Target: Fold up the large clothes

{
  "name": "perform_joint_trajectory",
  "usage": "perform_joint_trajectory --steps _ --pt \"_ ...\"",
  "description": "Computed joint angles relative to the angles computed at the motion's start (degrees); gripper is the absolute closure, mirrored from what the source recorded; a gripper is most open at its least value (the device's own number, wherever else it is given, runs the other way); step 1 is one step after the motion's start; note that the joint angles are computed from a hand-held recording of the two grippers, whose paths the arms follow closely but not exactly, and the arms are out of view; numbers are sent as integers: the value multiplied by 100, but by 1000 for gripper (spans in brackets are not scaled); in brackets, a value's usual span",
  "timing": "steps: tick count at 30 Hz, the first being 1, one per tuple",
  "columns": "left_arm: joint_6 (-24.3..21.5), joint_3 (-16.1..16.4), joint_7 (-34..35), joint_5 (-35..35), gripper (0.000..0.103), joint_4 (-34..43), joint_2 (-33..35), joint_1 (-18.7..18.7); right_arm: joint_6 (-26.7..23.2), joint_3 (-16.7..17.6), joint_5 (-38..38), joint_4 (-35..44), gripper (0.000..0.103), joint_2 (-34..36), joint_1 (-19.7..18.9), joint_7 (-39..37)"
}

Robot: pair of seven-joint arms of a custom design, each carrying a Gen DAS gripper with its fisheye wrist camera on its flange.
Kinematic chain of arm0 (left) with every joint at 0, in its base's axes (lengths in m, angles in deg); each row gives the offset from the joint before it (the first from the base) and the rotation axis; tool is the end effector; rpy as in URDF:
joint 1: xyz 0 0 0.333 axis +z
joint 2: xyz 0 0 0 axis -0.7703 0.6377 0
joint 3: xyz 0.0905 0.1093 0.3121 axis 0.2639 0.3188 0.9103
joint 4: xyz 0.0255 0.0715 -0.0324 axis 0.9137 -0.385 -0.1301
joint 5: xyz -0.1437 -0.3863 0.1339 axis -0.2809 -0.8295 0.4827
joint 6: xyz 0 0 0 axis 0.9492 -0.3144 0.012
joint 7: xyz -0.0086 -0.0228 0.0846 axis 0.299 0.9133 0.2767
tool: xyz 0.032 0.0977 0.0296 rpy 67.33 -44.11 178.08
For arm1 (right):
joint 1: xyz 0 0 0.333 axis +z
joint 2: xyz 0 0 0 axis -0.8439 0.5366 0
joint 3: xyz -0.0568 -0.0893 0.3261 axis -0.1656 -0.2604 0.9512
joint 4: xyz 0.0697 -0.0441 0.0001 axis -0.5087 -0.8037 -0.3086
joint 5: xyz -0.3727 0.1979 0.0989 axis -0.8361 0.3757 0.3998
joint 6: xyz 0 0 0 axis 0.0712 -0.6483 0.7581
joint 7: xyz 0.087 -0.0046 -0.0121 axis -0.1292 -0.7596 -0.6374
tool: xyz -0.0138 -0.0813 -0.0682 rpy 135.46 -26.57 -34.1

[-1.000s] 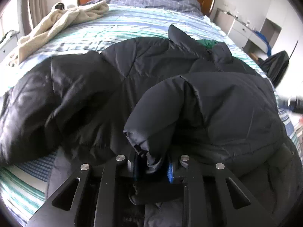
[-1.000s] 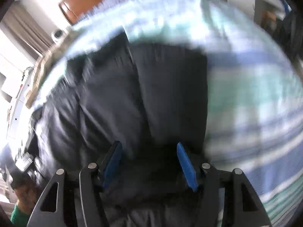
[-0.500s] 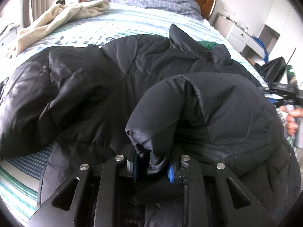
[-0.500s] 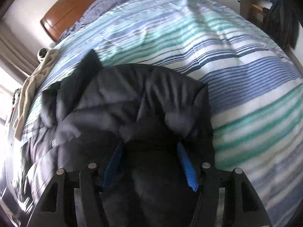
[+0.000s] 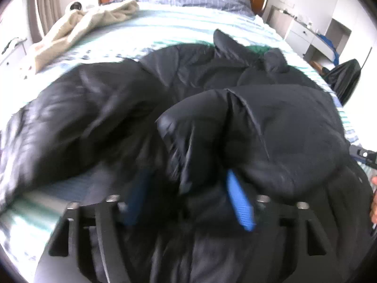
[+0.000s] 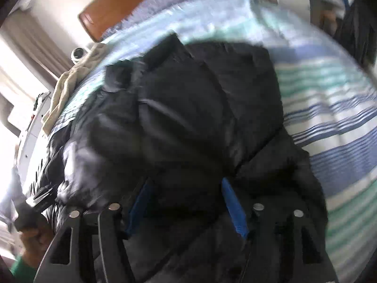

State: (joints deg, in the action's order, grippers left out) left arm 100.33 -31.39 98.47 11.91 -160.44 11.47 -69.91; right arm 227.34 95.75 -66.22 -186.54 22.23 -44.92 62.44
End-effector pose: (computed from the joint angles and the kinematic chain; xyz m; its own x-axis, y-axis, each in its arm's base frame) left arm 0.7175 -0.4046 0.4458 -0.1651 -0.9775 0.1312 -0.8232 0.0633 -0.5642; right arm 0.6059 0.1925 0.4553 -0.0373 -0.9476 -0.3172 -0.8278 0.2072 -0.5214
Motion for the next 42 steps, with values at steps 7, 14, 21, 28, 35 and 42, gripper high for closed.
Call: perform_joint_trajectory --steps 7,14,21,28,35,42 --pt "772 -222 42 -669 8 -2255 -1830 754 532 27 -1262 -1387 20 -1441 497 546" --pt "677 627 -2702 716 8 -3581 -2967 933 850 180 -1886 -2204 20 -2180 857 1796" --pt "1383 749 -4784 105 8 -4280 -2940 1688 1040 -467 -1762 -2518 20 -2340 1778 2165" --pt "1937 1045 -6021 790 86 -4035 -2524 1777 824 -420 -1988 -2625 20 -2547 1794 2346" --pt "656 869 -5430 2624 98 -3149 -2696 1360 1126 -642 -1977 -2901 20 -2718 1852 2809" --pt "563 493 -4089 4641 98 -1203 -2026 371 1434 -402 -2381 -3024 20 -2886 1229 3386"
